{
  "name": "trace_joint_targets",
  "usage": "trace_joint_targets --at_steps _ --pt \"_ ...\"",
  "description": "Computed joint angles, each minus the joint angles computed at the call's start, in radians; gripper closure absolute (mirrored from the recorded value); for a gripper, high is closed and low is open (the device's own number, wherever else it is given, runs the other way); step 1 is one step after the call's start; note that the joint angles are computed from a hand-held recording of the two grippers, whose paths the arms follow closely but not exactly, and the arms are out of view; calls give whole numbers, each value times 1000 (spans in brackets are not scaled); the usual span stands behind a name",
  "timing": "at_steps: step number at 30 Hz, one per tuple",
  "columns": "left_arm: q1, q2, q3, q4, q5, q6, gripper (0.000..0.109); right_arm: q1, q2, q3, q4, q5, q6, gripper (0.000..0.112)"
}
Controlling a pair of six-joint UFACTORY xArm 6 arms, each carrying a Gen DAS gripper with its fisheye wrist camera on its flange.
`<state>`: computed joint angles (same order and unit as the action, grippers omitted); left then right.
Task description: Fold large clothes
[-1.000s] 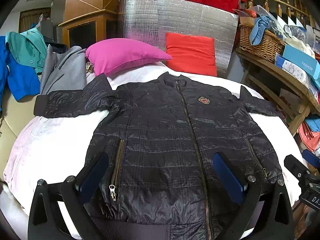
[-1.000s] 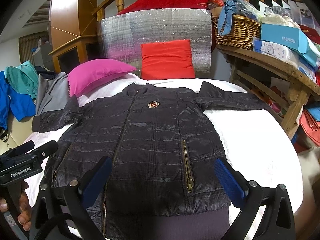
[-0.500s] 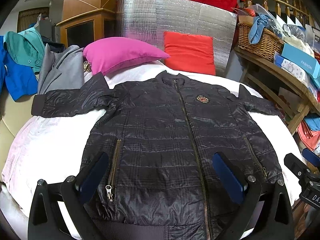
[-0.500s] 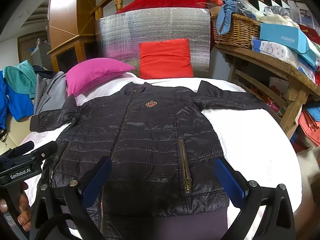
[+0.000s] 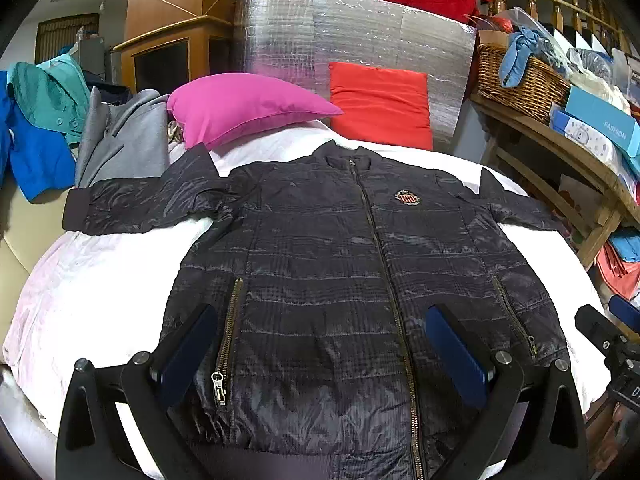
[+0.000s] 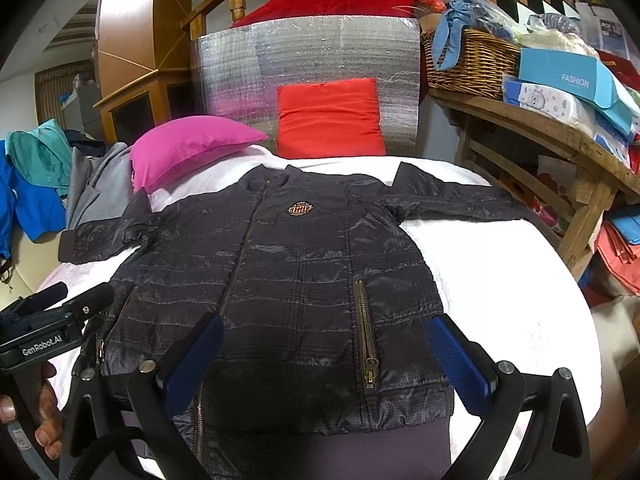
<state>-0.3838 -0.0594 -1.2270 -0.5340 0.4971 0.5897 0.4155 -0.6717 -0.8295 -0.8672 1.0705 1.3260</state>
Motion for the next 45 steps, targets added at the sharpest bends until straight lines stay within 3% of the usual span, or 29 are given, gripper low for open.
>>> trace_joint_targets --at_steps 8,13,15,19,24,26,29,33,37,39,41,43,45 --pt "-18 88 -63 -59 -38 53 6 -219 -63 85 168 -240 -137 9" --pt "-44 230 -179 -185 -95 132 6 -515 -99 167 434 -419 -352 9" --pt "-52 310 -263 -145 -79 82 6 -650 -93 194 621 -484 -481 9" --pt "-62 448 -416 -98 -41 3 6 -899 17 186 1039 -578 -752 9" --pt "-42 538 -521 -90 51 -120 6 -1105 282 47 1552 -639 -1057 10" --pt "-26 552 -543 -146 99 -139 6 -1143 374 -19 1622 -661 -1101 13" --pt "-23 556 -529 -143 74 -143 6 -1185 514 -140 1717 -690 -1169 23" --pt "-21 574 -543 -113 94 -178 6 -1216 647 -242 1663 -727 -1096 34" --pt "-21 584 -555 -123 99 -163 6 -1219 712 -273 1623 -778 -1050 39" --pt "-19 583 -553 -128 103 -159 6 -1224 731 -298 1567 -784 -1009 47" --pt "-18 588 -557 -122 111 -169 6 -1247 768 -349 1436 -722 -915 86" --pt "-15 599 -571 -115 123 -177 6 -1256 782 -390 1245 -659 -801 99" --pt "-15 603 -576 -109 128 -181 6 -1235 787 -443 1053 -617 -706 104"
